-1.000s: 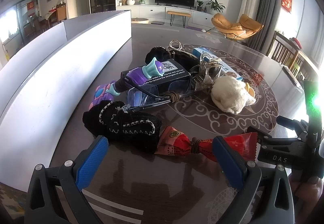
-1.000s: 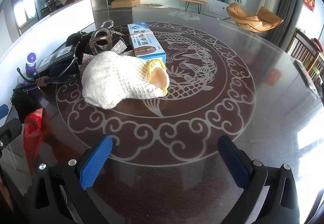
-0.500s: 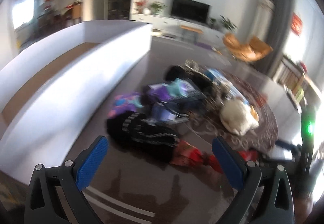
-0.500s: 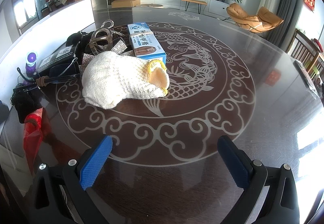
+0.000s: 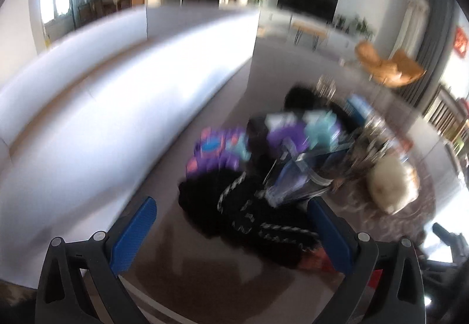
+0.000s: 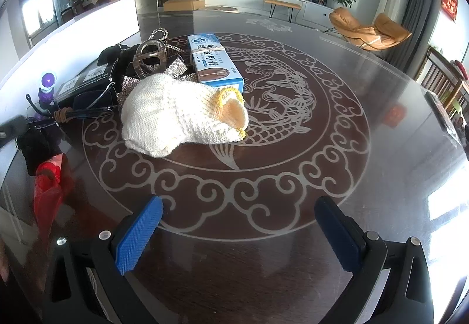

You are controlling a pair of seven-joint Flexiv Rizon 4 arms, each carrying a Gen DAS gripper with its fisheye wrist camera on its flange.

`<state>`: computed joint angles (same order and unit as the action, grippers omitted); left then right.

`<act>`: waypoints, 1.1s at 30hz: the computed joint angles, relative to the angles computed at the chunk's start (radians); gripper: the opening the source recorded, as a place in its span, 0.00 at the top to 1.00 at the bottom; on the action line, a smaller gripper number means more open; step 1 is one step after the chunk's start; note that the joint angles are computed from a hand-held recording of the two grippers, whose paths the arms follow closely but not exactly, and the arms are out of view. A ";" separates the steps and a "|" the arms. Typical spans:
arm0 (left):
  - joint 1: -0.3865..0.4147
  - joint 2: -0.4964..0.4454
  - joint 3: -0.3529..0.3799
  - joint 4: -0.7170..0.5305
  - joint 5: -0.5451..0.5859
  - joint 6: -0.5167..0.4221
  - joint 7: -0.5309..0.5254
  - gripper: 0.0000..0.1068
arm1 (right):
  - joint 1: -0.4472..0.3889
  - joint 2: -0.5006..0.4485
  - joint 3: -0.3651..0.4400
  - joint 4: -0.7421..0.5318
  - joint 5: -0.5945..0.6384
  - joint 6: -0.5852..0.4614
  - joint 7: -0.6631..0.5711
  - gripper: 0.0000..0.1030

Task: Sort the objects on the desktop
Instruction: 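Move the left gripper down onto the black knit glove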

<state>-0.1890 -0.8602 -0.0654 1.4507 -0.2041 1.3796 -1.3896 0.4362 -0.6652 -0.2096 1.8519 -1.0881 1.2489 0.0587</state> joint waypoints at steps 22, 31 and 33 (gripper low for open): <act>-0.015 -0.055 -0.014 -0.110 0.113 -0.117 0.089 0.07 | 0.003 0.002 -0.006 0.000 -0.030 -0.007 0.023 0.00; 0.057 -0.023 -0.215 -0.008 0.049 -0.098 0.464 0.11 | -0.007 0.010 0.004 0.002 -0.074 -0.029 0.063 0.00; 0.044 -0.020 -0.197 -0.008 0.021 -0.103 0.467 0.10 | -0.013 0.009 0.013 -0.001 -0.073 -0.036 0.061 0.00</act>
